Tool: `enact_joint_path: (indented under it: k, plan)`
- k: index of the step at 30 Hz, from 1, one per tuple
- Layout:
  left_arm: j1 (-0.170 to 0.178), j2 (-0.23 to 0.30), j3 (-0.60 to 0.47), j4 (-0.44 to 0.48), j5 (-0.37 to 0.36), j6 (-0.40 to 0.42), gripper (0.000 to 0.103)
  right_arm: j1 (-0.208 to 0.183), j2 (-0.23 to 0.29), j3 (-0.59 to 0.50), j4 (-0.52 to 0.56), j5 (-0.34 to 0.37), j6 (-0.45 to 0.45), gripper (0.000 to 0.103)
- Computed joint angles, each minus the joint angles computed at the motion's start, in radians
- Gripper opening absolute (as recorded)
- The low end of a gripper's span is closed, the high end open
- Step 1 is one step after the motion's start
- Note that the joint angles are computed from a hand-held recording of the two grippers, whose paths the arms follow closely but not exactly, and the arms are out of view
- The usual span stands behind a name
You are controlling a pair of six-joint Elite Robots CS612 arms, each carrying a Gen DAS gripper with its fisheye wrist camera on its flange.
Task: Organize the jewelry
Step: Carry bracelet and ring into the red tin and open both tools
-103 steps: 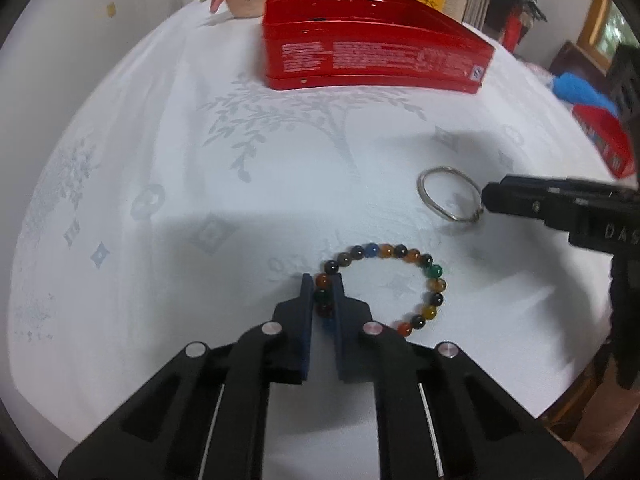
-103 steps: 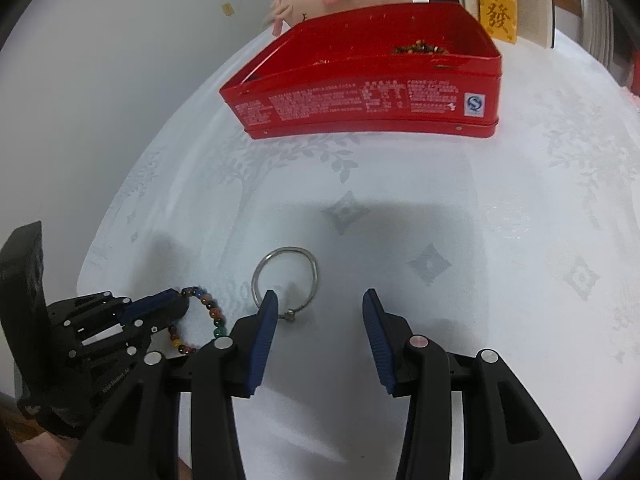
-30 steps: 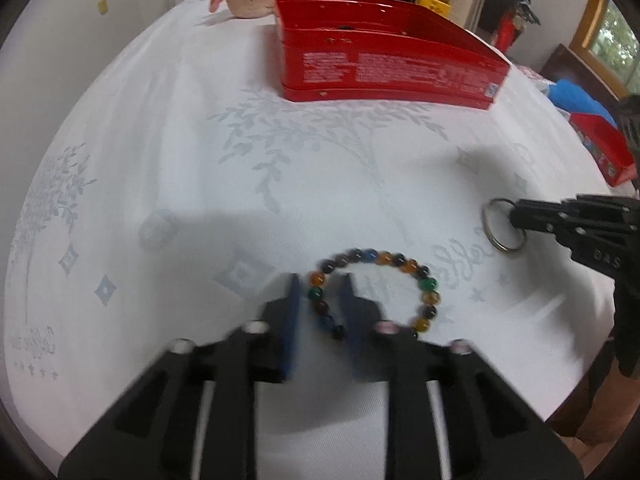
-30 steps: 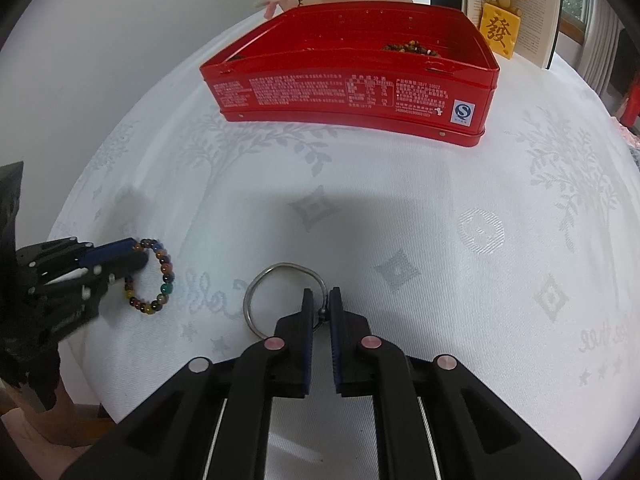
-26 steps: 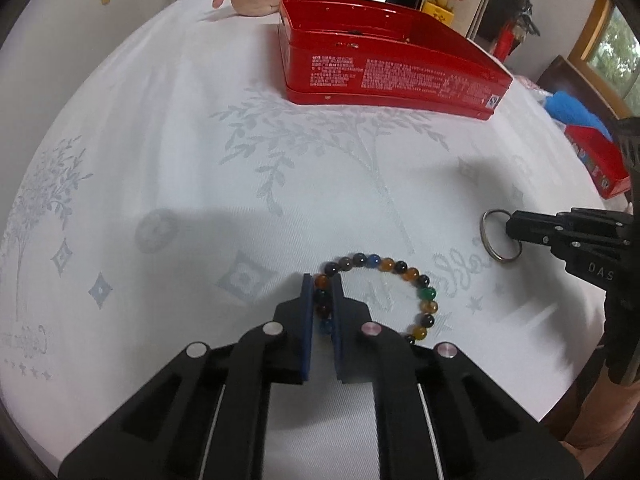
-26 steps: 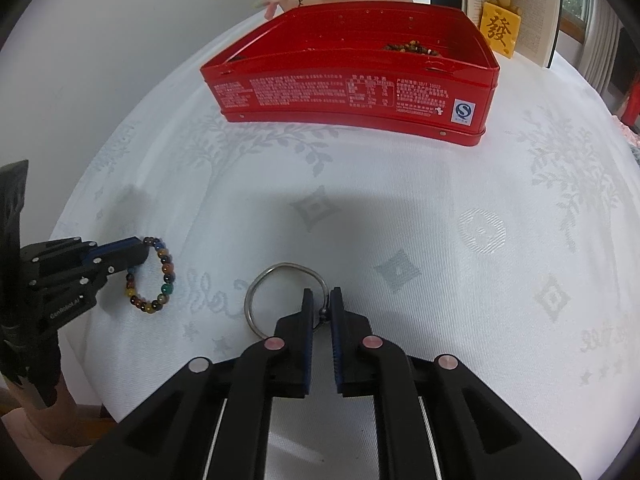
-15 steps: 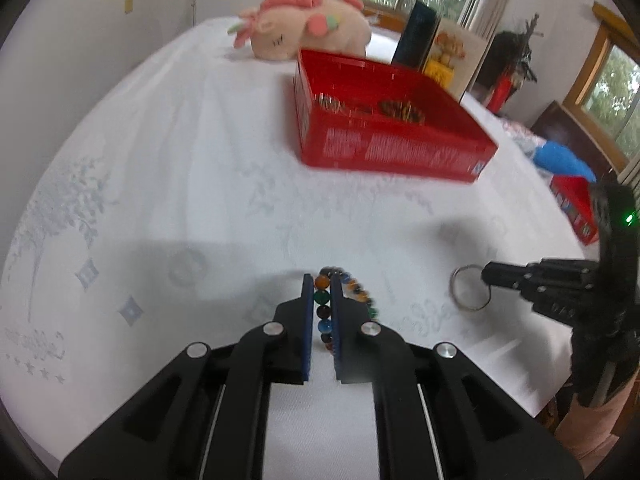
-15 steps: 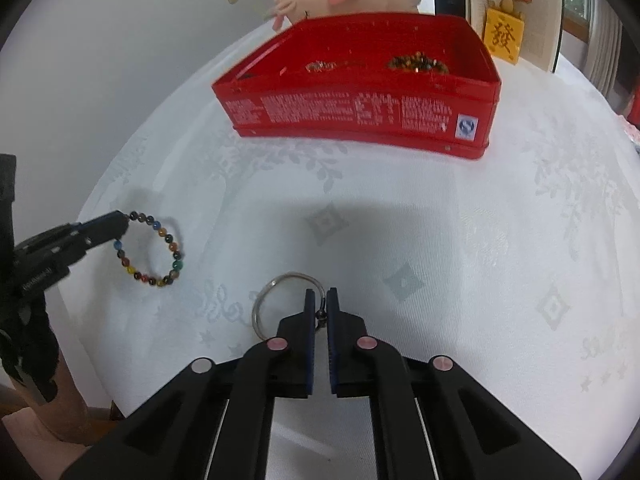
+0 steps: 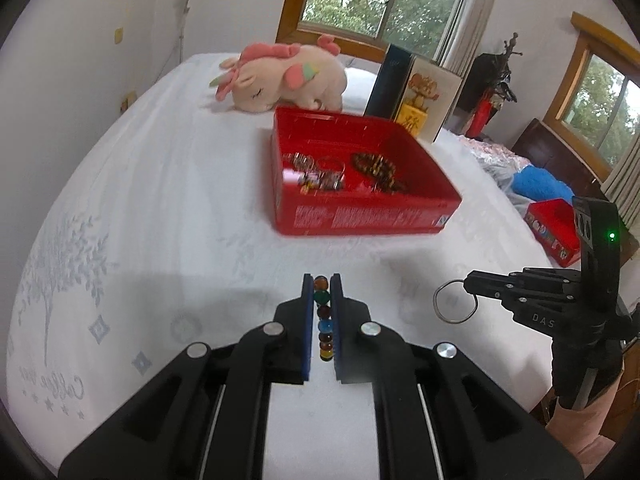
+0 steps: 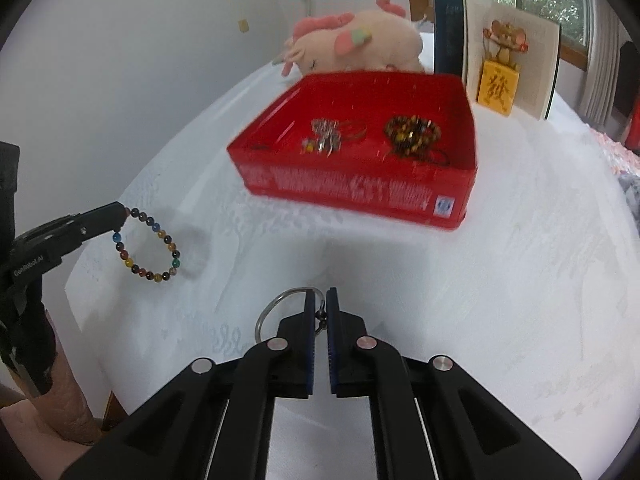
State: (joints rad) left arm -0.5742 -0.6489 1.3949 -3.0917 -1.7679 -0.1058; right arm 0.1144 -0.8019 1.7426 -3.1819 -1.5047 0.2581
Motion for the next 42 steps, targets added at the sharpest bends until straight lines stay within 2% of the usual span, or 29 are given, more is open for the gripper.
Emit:
enact_joint_path:
  k: [9,16,20,22,27,32,35,36,37,38,40,42]
  plan:
    - [-0.010,0.025,-0.130,0.052,-0.002,0.016,0.006,-0.039,-0.021,-0.047,-0.018,0.024,-0.004,0.005]
    - [-0.023,0.085,-0.295,0.133,0.001,0.024,0.006,-0.065,0.004,-0.140,0.039,0.005,-0.017,0.005]
    - [-0.028,0.156,-0.437,0.222,-0.013,0.016,0.006,-0.079,0.046,-0.218,0.084,-0.008,-0.012,0.005]
    - [-0.029,0.190,-0.501,0.263,-0.014,0.015,0.006,-0.089,0.070,-0.255,0.117,0.011,-0.005,0.005]
    - [-0.031,0.316,-0.721,0.441,-0.025,0.009,0.006,-0.101,0.139,-0.358,0.223,0.013,0.016,0.005]
    - [-0.029,0.440,-0.942,0.625,-0.020,-0.002,0.006,-0.109,0.181,-0.413,0.299,0.039,0.012,0.005]
    - [-0.027,0.494,-1.043,0.715,-0.024,0.003,0.008,-0.108,0.189,-0.421,0.314,0.022,0.009,0.015]
    - [-0.029,0.495,-1.044,0.720,-0.011,0.008,0.008,-0.107,0.188,-0.420,0.309,0.016,0.009,0.026]
    - [-0.030,0.492,-1.035,0.718,0.006,0.013,0.013,-0.105,0.186,-0.413,0.293,0.003,0.011,0.032]
    - [-0.031,0.482,-1.016,0.709,0.015,0.015,0.024,-0.103,0.183,-0.408,0.281,-0.011,0.009,0.033]
    - [-0.033,0.452,-0.953,0.660,0.039,0.009,0.039,-0.099,0.176,-0.397,0.263,-0.031,0.002,0.038]
    - [-0.036,0.431,-0.912,0.624,0.071,0.013,0.040,-0.097,0.168,-0.385,0.249,-0.041,0.006,0.043]
